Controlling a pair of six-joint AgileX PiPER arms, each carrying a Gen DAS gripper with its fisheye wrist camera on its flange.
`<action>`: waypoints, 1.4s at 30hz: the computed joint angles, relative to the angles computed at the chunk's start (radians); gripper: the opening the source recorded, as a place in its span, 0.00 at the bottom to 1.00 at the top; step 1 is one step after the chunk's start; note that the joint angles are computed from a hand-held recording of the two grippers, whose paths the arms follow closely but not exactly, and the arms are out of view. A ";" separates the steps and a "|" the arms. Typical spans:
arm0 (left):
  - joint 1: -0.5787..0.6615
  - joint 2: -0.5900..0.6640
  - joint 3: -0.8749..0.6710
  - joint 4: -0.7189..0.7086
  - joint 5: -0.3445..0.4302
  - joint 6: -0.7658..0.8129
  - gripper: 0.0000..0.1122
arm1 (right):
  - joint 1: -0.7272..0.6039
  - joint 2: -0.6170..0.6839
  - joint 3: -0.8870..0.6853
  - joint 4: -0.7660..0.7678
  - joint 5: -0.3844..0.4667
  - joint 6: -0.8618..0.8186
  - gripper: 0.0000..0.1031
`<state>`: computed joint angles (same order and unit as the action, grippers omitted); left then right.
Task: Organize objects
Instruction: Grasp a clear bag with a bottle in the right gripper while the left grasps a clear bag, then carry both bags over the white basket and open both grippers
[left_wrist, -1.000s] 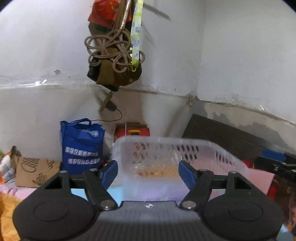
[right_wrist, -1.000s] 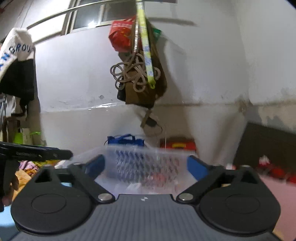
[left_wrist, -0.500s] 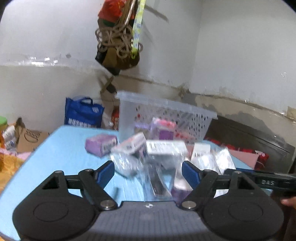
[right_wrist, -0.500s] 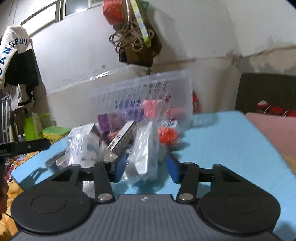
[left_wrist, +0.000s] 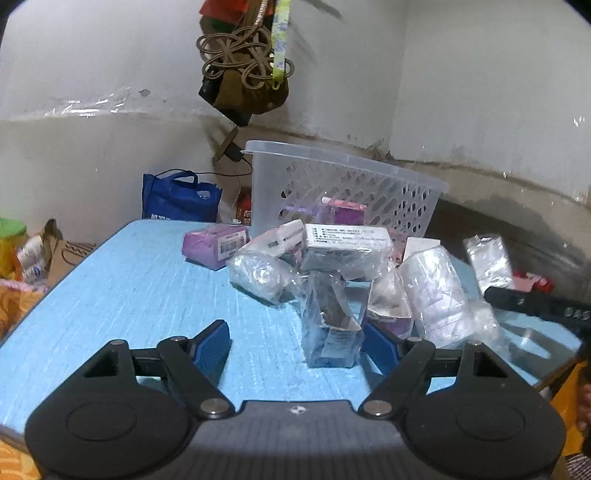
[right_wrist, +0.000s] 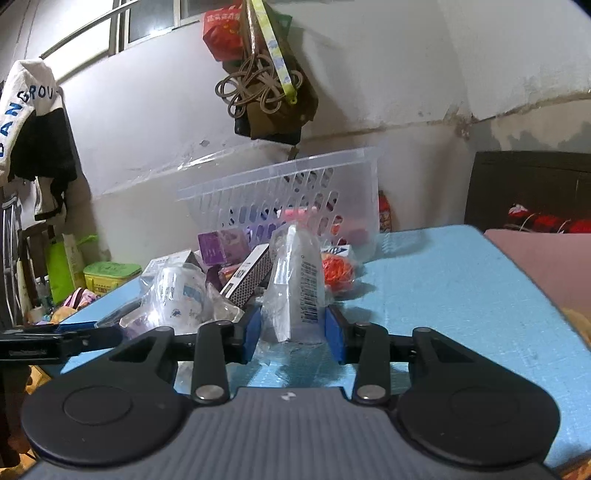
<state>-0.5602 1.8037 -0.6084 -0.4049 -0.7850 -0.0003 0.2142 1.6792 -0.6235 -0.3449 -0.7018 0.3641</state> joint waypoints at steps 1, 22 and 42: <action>-0.007 0.003 -0.013 -0.013 0.012 0.016 0.73 | -0.004 0.000 -0.001 -0.012 -0.001 0.013 0.40; 0.016 -0.067 0.081 -0.032 -0.090 -0.001 0.31 | -0.009 -0.001 -0.017 0.044 0.027 -0.036 0.40; 0.157 -0.155 -0.205 0.191 0.161 -0.004 0.31 | 0.022 -0.043 -0.325 -0.077 0.234 -0.001 0.39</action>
